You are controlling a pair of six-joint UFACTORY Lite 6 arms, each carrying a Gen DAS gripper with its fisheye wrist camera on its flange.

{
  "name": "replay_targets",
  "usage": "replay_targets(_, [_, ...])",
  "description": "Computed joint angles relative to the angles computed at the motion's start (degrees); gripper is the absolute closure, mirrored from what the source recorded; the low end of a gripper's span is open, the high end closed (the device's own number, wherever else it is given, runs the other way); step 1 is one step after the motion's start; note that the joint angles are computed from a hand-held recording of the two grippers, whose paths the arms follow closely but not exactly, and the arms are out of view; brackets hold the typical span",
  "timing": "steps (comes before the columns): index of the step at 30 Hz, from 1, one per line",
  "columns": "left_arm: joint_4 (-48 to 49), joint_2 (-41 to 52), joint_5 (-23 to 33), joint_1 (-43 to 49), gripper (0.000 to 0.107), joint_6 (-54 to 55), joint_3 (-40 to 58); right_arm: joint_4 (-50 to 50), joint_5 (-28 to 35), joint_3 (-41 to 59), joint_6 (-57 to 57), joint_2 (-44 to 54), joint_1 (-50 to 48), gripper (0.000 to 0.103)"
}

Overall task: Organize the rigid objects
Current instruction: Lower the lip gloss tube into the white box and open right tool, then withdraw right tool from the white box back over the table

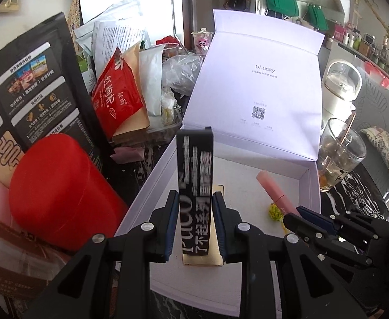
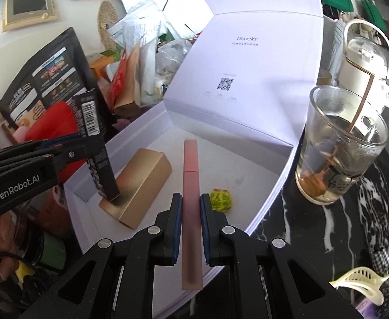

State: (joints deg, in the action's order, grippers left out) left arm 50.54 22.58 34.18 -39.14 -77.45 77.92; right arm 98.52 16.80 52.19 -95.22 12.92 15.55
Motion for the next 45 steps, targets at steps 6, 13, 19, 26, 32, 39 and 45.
replay_targets(6, [-3.7, 3.5, -4.1, 2.0, 0.081, 2.8, 0.6, 1.7, -1.6, 1.9, -1.1, 3.1, 0.7, 0.089])
replay_targets(13, [-4.5, 3.7, -4.7, 2.5, 0.081, 2.9, -0.2, -0.2, -1.4, 2.3, 0.6, 3.3, 0.5, 0.089])
replay_targets(19, [-2.6, 2.7, -3.9, 1.3, 0.082, 0.6, -1.0, 0.9, -2.3, 1.1, -1.0, 1.2, 1.2, 0.076])
replay_targets(26, [-2.7, 0.9, -0.1, -1.7, 0.081, -0.1, -0.1, -6.9, -1.6, -1.1, 5.3, -3.2, 0.6, 0.076])
replay_targets(32, [-2.1, -1.5, 3.1, -4.7, 0.081, -2.1, 0.0, -13.2, -0.9, -4.4, 10.2, -9.7, -0.9, 0.075])
replay_targets(39, [-1.4, -4.4, 7.1, -8.7, 0.081, -5.3, -0.1, -22.1, 1.8, -8.6, 17.3, -18.5, -3.6, 0.075])
replay_targets(45, [-0.9, -6.0, 12.1, -12.9, 0.082, -7.5, 1.6, -28.8, 4.1, -11.3, 22.9, -25.6, -5.7, 0.075])
